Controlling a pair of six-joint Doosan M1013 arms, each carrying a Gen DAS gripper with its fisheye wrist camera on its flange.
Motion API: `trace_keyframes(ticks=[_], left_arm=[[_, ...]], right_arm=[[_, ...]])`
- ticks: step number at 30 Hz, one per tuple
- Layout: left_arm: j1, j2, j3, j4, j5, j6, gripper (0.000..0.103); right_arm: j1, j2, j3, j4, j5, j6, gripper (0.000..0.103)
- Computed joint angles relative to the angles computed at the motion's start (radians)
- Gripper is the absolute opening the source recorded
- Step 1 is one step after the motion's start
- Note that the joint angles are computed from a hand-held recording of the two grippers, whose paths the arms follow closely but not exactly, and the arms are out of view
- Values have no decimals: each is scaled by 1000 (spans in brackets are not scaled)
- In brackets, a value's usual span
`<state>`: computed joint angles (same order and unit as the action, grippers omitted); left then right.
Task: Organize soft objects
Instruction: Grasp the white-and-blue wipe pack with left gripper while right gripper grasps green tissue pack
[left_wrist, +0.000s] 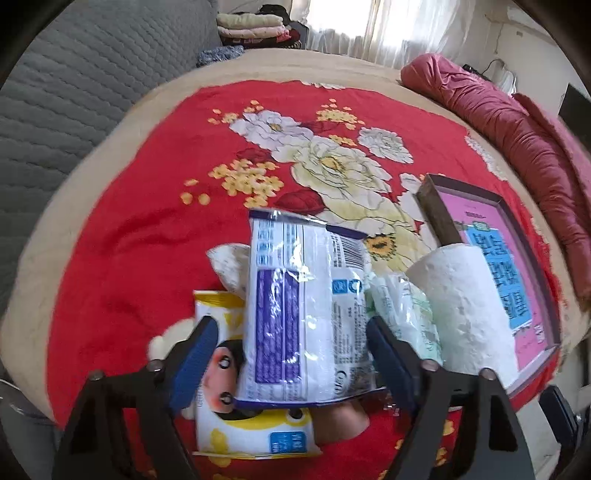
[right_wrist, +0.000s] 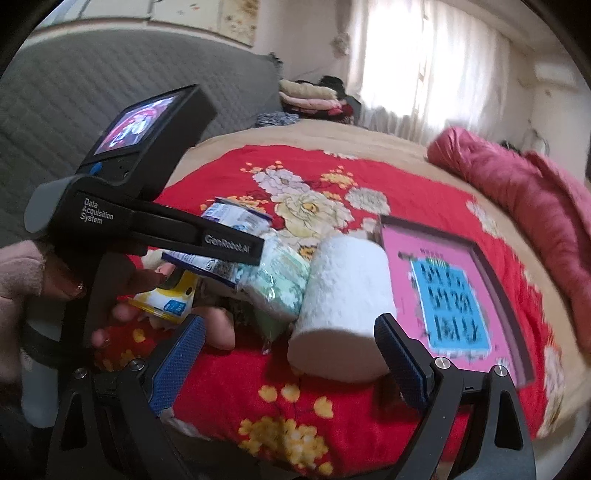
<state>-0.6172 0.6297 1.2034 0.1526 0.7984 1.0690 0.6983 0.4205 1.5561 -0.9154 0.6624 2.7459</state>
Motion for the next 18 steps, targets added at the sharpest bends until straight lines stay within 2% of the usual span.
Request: trace_keyframes(ticks=[2,6,11,14,15,17,18], left_arm=[[9,3,0,-52,-4,33,66],[18,-2,14,-100,-29,68,63],[31,-8,24,-171,-48,123,61],[39,-10,29,-210,-57,152,60],[42,-11,30,-227,-60,164,60],[45,-11,31,-244,-62,176,60],[47,-11,32,-253,-64,183,60]], right_arm=[[3,20,-19,-27,25,-41,93],[6,49,-41,-73,26,-98,93],[10,96,-79,-133,71,-207,93],[8,118,-97,-140,74,-279,78],[5,123,-102,-126,71,-311,66],[1,139,-120,-86,82,-389,54],[0,146,-125,-76,92,-410,45]])
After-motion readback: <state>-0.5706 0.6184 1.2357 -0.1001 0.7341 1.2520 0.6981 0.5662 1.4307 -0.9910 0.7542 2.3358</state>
